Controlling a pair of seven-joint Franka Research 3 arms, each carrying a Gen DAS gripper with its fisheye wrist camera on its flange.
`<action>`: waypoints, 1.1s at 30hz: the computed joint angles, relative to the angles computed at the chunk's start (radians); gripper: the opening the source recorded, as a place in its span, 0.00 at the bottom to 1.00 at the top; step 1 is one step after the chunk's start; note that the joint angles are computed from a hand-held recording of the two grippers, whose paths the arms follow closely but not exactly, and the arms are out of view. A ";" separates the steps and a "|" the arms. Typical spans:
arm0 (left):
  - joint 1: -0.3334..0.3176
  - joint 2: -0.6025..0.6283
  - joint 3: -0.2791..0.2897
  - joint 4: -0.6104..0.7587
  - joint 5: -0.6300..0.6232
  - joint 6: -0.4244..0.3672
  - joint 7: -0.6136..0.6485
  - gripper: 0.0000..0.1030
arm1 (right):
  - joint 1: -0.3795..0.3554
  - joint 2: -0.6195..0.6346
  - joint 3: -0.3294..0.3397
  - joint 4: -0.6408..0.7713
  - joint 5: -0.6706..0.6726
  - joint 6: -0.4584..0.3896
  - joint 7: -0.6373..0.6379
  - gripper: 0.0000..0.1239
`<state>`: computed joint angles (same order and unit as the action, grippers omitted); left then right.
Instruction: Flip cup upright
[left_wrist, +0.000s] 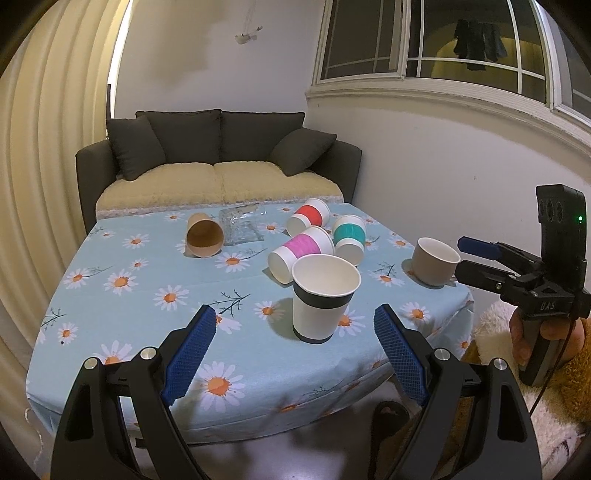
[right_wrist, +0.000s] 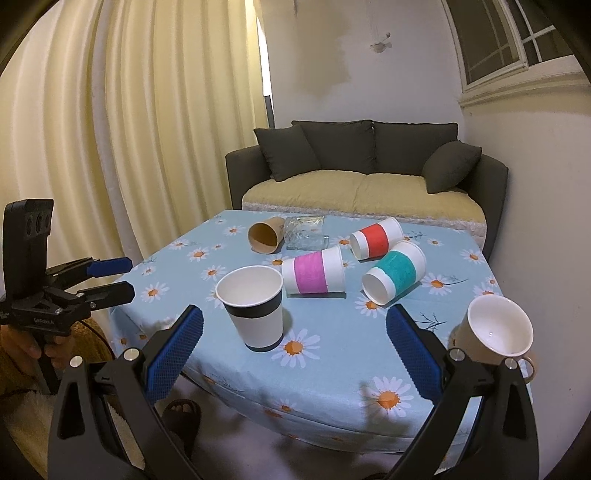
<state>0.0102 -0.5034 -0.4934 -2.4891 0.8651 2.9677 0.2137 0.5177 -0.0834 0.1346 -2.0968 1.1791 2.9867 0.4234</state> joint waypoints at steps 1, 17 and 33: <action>-0.001 0.003 0.001 0.002 0.000 0.000 0.002 0.83 | -0.001 0.001 -0.001 0.002 0.000 -0.003 0.001 0.79; -0.028 0.014 0.011 0.017 0.032 -0.058 -0.024 0.83 | -0.007 0.011 0.005 0.005 -0.051 -0.008 0.052 0.79; -0.040 0.008 0.020 0.019 0.067 -0.072 -0.056 0.83 | 0.001 0.007 0.003 0.004 0.013 0.010 -0.005 0.79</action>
